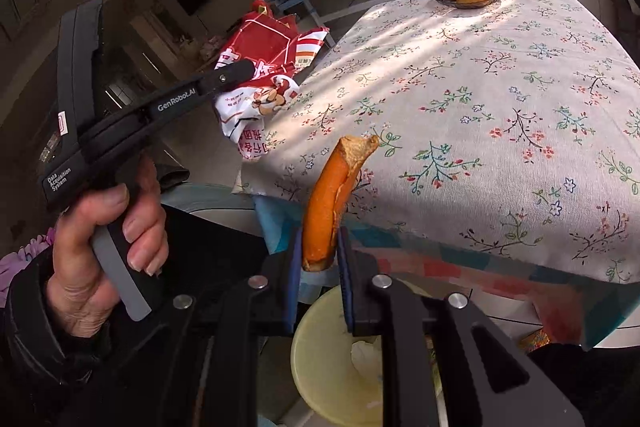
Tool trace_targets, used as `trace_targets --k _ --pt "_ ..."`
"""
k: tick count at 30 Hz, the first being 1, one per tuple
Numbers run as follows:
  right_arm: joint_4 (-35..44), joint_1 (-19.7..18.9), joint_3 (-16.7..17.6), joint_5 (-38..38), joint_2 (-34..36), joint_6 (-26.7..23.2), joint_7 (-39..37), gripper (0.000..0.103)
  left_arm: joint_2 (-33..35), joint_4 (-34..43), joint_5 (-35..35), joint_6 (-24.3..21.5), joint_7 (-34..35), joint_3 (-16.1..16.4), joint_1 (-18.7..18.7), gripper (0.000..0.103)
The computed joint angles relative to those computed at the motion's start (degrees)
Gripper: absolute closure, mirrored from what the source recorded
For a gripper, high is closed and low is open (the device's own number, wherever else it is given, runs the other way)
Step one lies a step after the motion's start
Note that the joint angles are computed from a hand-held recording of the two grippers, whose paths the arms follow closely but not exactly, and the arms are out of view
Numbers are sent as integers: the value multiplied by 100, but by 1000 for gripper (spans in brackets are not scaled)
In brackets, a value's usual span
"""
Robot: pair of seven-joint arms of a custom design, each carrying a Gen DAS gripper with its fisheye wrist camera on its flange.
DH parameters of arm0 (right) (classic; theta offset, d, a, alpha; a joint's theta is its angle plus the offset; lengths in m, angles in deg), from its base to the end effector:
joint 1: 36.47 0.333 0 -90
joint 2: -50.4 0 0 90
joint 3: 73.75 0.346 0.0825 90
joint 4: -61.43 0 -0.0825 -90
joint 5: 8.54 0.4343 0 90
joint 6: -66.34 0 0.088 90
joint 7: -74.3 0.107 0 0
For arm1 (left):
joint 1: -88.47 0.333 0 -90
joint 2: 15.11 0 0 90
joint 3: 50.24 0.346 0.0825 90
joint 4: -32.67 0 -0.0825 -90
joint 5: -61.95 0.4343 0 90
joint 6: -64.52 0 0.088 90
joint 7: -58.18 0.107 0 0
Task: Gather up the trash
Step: 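Carry the orange peel into the yellow bucket and open the right gripper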
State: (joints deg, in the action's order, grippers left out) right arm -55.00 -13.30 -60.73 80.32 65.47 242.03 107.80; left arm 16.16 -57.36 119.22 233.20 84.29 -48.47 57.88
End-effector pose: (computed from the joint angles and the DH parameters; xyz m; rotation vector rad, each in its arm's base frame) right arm 0.5627 0.3059 0.3452 -1.6658 1.5579 -0.0467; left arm 0.6604 -0.4313 0.3967 -1.4191 1.9423 -0.9603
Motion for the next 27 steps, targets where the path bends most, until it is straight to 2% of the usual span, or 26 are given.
trace_targets --k 5,11,15,17,18,19,22,25,26,27 --pt "-114 27 -11 -725 -3 -206 584 85 -25 -26 107 25 -109 52 -43 91" --pt "-222 53 -43 -2328 90 -531 1841 85 -50 -58 203 33 -205 52 -42 91" --pt "-206 143 -207 -3626 217 -948 2853 85 -73 -74 235 32 -242 41 -28 91" --pt "-136 211 -332 -4296 313 -1252 3395 80 -85 -86 256 35 -259 38 -22 91" --pt "-128 296 -431 -4682 342 -1305 3718 75 -83 -85 252 31 -250 24 -11 91" --pt "-158 390 -509 -5017 349 -1242 3995 65 -83 -85 255 30 -251 20 -8 91" --pt "-233 168 -267 -5054 317 -933 4029 63 -85 -86 278 30 -273 20 -8 91" --pt "-417 80 -169 -5078 224 -312 4266 57 -85 -86 288 26 -281 13 -3 91" --pt "-497 105 -204 -5135 185 -68 4429 52 -107 -108 278 32 -259 -3 12 91" --pt "-564 261 -388 -5331 155 172 4755 50 -110 -113 272 32 -241 -14 19 91"
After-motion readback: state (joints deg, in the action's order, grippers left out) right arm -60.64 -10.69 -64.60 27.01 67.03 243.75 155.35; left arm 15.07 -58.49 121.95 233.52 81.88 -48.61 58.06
